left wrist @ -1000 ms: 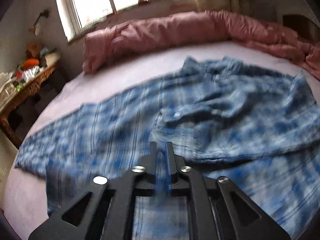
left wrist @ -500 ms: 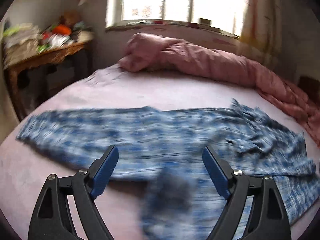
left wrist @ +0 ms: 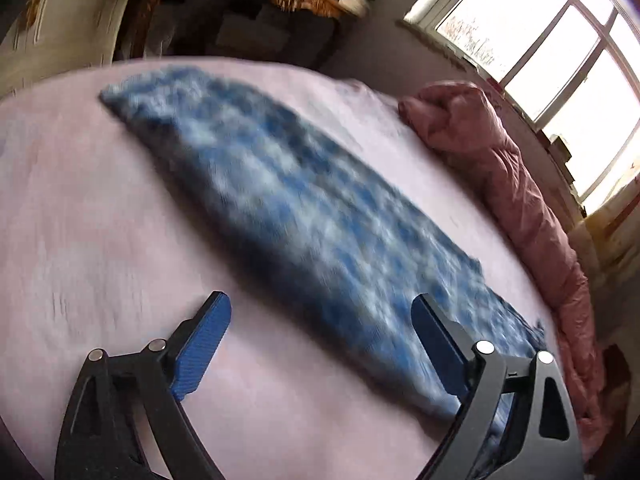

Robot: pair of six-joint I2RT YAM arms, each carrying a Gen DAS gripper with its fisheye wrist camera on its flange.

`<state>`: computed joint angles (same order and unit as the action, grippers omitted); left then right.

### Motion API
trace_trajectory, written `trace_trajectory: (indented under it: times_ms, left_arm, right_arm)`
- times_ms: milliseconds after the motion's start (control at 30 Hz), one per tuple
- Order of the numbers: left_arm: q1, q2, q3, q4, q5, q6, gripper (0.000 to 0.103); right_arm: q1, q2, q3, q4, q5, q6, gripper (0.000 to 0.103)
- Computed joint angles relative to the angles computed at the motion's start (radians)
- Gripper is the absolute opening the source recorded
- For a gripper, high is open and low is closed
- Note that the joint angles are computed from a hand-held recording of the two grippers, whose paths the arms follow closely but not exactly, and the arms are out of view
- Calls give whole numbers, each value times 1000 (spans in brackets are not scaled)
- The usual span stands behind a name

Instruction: Fold large clothes

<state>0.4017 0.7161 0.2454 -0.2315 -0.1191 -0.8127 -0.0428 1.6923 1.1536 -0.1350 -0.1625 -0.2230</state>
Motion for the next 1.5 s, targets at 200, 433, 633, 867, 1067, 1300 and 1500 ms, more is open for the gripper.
trace_trajectory:
  times_ms: [200,433,633,867,1067,1300,1500]
  left_arm:
    - [141,160,4,173,76,69,88]
    - [-5,155,65,148,-79,139,2]
    - [-587,242,354,12,-544,149,2]
    - [-1001,599,729,42,-707,148,3]
    - [-1117,940,972,95,-655,153,3]
    - [-1114,1195,1085,29,-505,39,6]
    - [-1187,1165,1011,-46,-544,-38,50]
  right_arm:
    - [70,-60,-110,132,53,-51,84]
    - [104,-55,-124,135,76,-19,84]
    - [117,-44,-133,144,95,-35,84]
    - [110,-30,-113,114,84,-41,84]
    - [94,-29,-101,98,59,-32,84]
    - [53,-4,-50,46,17,-14,84]
    - [42,9,-31,22,9,-5,84]
